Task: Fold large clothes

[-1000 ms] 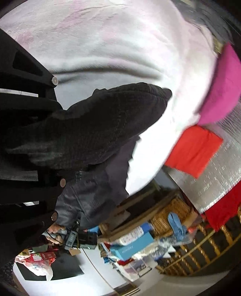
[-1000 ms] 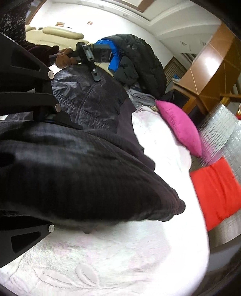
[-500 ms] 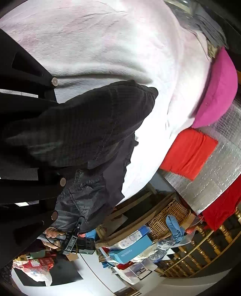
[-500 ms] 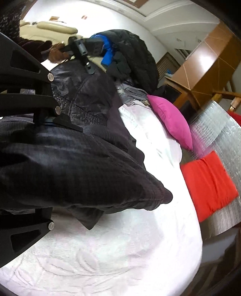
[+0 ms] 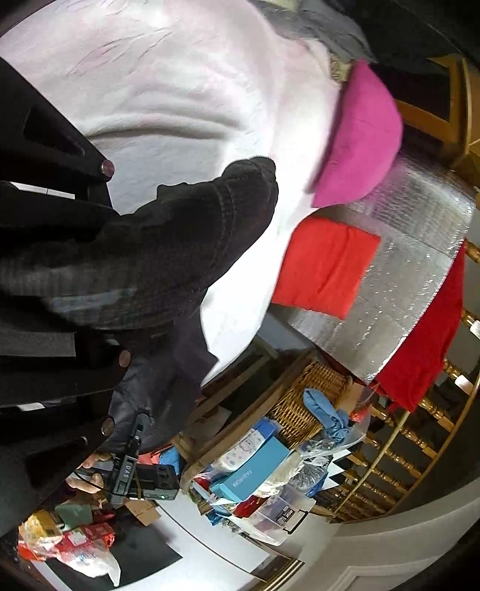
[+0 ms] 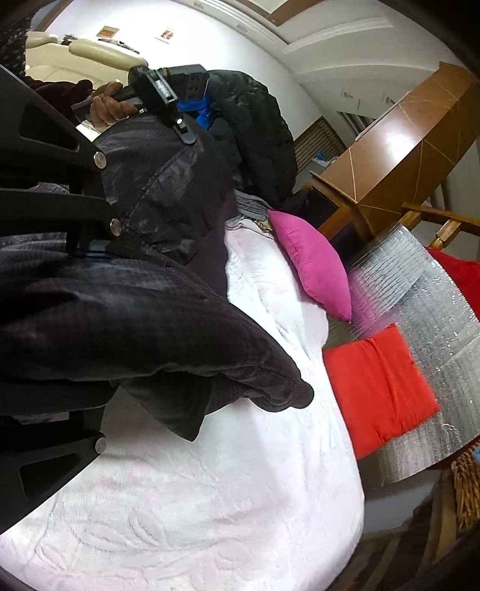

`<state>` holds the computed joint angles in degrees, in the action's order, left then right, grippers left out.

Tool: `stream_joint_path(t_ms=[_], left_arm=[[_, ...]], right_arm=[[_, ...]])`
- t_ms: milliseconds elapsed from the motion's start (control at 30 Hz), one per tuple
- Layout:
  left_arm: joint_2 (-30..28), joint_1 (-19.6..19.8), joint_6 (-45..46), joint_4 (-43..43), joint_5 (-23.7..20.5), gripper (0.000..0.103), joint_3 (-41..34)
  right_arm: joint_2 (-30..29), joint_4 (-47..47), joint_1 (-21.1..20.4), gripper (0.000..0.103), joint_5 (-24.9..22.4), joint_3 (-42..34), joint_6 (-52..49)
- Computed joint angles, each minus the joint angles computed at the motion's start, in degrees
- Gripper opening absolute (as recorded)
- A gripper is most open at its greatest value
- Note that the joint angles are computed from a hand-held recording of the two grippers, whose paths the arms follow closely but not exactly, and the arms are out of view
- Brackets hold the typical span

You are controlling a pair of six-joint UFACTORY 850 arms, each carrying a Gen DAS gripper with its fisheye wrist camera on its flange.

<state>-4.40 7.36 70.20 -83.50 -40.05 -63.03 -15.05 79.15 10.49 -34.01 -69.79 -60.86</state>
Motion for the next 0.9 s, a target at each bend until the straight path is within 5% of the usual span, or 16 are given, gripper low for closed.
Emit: stream_joint_path(t_ms=[200,400,467,500,600,700,767,900], left_arm=[[-3.54,2.18,-5.56,2.75,5.34,0.022,-0.49],[-10.34,2.97,-25.8,23.07,9.11,0.026,-3.36],[-11.88,2.74,-32.83,31.61,9.26,0.034,-4.05],[-12.62,2.62,-36.23,35.37,8.85,0.046,-4.41],[-13.06,3.26,-41.75,39.62,8.7,0.075,-4.0],[-13.01,4.91,-44.44,39.57,5.52,0.078,-4.31],[-11.2,4.95,-45.45,40.82,6.94,0.076,-3.5],[-4.97,5.14,-41.66,39.91,12.92,0.076,0.37]], right_arm=[[-4.88,-2.58,1.75,0.035,2.44,-4.26,3.11],[-9.58,-8.0,0.81,0.035,3.88,-8.04,11.29],[-11.79,-13.69,-0.27,0.035,1.86,-9.57,20.37],[-12.74,-17.11,-0.76,0.041,0.6,-10.28,25.42],[-13.78,-27.71,-1.44,0.07,-1.62,-10.68,38.42],[-11.76,-31.34,-1.43,0.071,-0.85,-9.12,40.83],[-8.95,-35.01,-1.02,0.071,2.04,-7.36,43.17],[-0.62,-51.01,1.35,0.071,16.14,-1.93,54.49]])
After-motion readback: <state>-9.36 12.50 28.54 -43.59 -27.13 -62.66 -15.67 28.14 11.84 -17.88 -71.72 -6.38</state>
